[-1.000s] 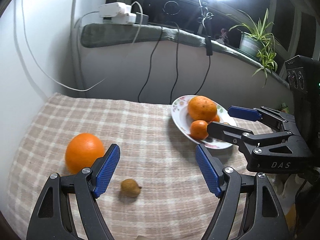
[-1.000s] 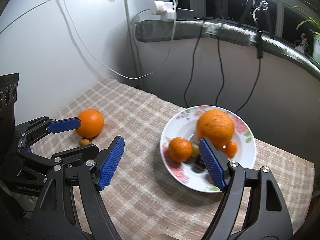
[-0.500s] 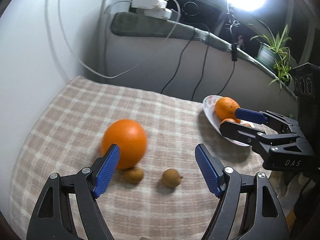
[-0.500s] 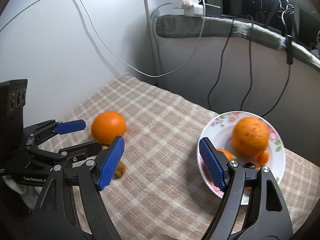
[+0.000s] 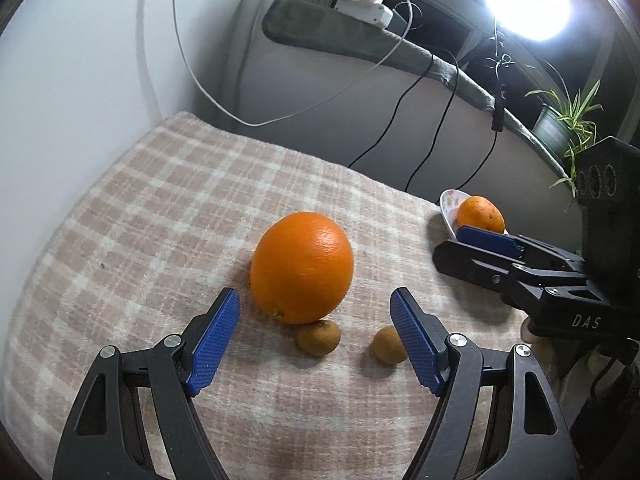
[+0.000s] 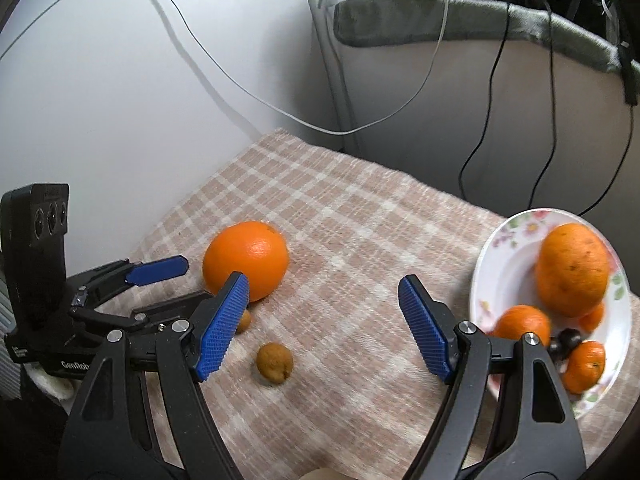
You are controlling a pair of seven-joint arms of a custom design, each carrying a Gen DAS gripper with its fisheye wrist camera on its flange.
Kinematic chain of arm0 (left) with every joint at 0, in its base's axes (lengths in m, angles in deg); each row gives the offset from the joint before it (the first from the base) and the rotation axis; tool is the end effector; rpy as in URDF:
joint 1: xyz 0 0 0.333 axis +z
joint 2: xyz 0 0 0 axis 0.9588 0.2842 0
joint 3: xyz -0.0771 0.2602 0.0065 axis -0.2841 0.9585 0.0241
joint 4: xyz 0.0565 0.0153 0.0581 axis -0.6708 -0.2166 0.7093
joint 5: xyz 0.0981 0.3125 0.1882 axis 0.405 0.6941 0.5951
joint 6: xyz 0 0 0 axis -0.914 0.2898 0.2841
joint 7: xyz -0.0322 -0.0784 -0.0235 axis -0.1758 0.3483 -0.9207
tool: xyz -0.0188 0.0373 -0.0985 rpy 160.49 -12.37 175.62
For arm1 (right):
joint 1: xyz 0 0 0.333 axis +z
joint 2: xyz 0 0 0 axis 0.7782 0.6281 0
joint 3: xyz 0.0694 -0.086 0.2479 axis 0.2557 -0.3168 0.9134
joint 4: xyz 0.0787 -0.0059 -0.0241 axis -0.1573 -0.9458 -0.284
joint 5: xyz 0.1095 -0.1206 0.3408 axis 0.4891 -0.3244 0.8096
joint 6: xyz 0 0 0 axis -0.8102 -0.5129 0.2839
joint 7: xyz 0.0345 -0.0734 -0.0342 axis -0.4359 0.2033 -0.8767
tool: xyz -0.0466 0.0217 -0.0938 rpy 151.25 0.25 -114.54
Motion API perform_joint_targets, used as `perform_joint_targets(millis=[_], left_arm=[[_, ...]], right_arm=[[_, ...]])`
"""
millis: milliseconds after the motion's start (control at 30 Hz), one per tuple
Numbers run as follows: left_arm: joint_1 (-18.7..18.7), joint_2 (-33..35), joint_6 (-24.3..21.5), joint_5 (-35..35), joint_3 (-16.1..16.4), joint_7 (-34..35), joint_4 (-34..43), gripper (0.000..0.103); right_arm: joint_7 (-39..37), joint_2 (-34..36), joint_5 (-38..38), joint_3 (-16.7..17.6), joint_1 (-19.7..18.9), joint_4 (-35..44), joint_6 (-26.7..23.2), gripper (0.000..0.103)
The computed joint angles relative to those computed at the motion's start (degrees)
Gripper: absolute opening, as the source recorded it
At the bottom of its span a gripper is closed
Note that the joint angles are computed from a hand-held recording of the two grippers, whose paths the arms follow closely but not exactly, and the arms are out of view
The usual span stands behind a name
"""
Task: Organize fruits
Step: 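Close both tools around the large orange from opposite sides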
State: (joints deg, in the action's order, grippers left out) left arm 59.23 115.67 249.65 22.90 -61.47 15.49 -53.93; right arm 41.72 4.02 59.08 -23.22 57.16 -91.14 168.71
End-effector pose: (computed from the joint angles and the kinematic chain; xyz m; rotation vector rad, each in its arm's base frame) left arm 0.5779 -0.2874 0.3169 -1.7625 2.0703 -1.1283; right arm 0.6012 0.2746 0.3385 -1.8694 1.4458 -0.3054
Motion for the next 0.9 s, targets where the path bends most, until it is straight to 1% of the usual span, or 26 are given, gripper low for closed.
perform_joint_targets(millis=[33, 167, 300, 400, 467, 633, 833, 900], left_arm=[[0.51, 0.26, -0.27, -0.10, -0.45, 0.17, 0.30, 0.077], [3.07, 1.47, -1.45, -0.97, -2.91, 1.54, 1.60, 0.077], [4.21, 2.50, -2.53, -1.83, -4.20, 2.97, 2.80, 0.077], [3.96, 2.92, -3.14, -2.33, -3.90, 3.32, 3.52, 0.076], [4.31, 3.23, -3.28, -2.85, -4.26, 3.74, 3.91, 0.076], [3.67, 3.74, -3.59, -3.14, -3.52, 4.02, 4.72, 0.075], [3.76, 4.69, -3.99, -3.42, -3.82, 4.78, 5.63, 0.073], [3.35, 5.03, -4.17, -3.34, -3.51, 4.75, 6.09, 0.073]], right_arm=[[-0.32, 1.07, 0.40, 0.84, -0.51, 1.24, -0.76, 0.080], [-1.47, 3.94, 1.42, 1.82, -0.44, 4.89, -2.78, 0.080], [-2.94, 6.90, 2.56, 2.01, 0.65, 9.27, -5.39, 0.080], [-3.90, 8.28, 3.72, 1.68, 1.63, 11.71, -7.04, 0.080], [-4.94, 9.25, 4.89, 2.07, 1.69, 13.17, -7.93, 0.080], [-7.19, 11.51, 8.35, 2.93, 1.69, 16.57, -10.30, 0.080], [-9.04, 13.90, 11.66, 2.42, 2.83, 20.45, -13.29, 0.080], [-10.27, 14.61, 12.96, 2.92, 2.70, 21.46, -13.93, 0.080]])
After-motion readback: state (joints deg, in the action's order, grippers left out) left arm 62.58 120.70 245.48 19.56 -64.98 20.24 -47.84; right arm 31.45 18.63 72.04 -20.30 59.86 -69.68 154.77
